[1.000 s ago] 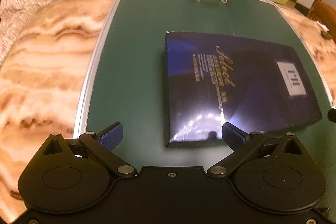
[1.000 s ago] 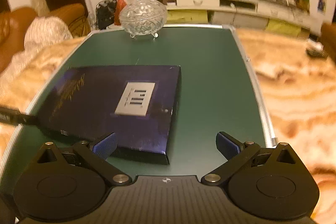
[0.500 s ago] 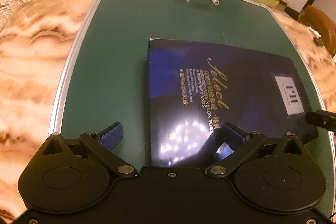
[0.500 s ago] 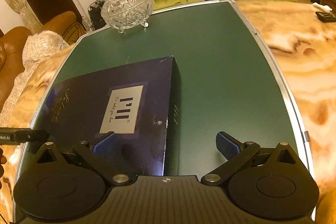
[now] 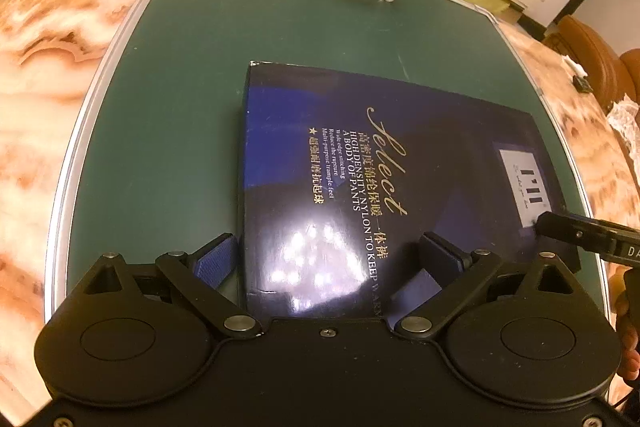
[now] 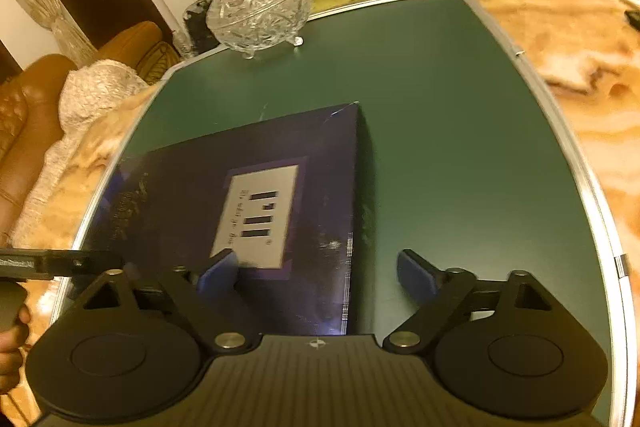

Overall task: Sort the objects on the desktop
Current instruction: 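Close both grippers on opposite sides of the PII box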

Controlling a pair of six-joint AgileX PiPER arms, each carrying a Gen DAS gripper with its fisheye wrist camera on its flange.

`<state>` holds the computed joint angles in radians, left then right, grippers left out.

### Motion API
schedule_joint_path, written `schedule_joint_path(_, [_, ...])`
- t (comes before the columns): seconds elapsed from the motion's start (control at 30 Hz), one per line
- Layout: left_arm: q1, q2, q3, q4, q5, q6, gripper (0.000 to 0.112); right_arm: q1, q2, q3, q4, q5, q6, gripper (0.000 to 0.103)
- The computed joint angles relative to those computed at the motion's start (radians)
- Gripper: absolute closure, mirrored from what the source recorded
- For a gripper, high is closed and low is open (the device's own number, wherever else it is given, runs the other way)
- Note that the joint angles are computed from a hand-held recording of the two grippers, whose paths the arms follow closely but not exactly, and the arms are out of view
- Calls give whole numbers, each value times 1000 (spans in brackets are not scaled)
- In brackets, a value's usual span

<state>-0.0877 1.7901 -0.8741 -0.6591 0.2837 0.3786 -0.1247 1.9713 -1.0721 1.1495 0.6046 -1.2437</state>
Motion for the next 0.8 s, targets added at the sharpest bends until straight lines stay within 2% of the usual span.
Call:
schedule_joint_path(0.03, [0, 1, -1, -1, 1, 3, 15, 0, 3, -4, 0, 11, 9, 24])
schedule_joint_path(0.4, [-12, -28, 15, 54, 0, -61, 26, 18, -25, 28, 12, -21, 6, 27])
schedule_joint_path(0.8, [-19, -109, 77, 69, 6, -72, 27, 17, -102, 99, 9, -39, -2, 28])
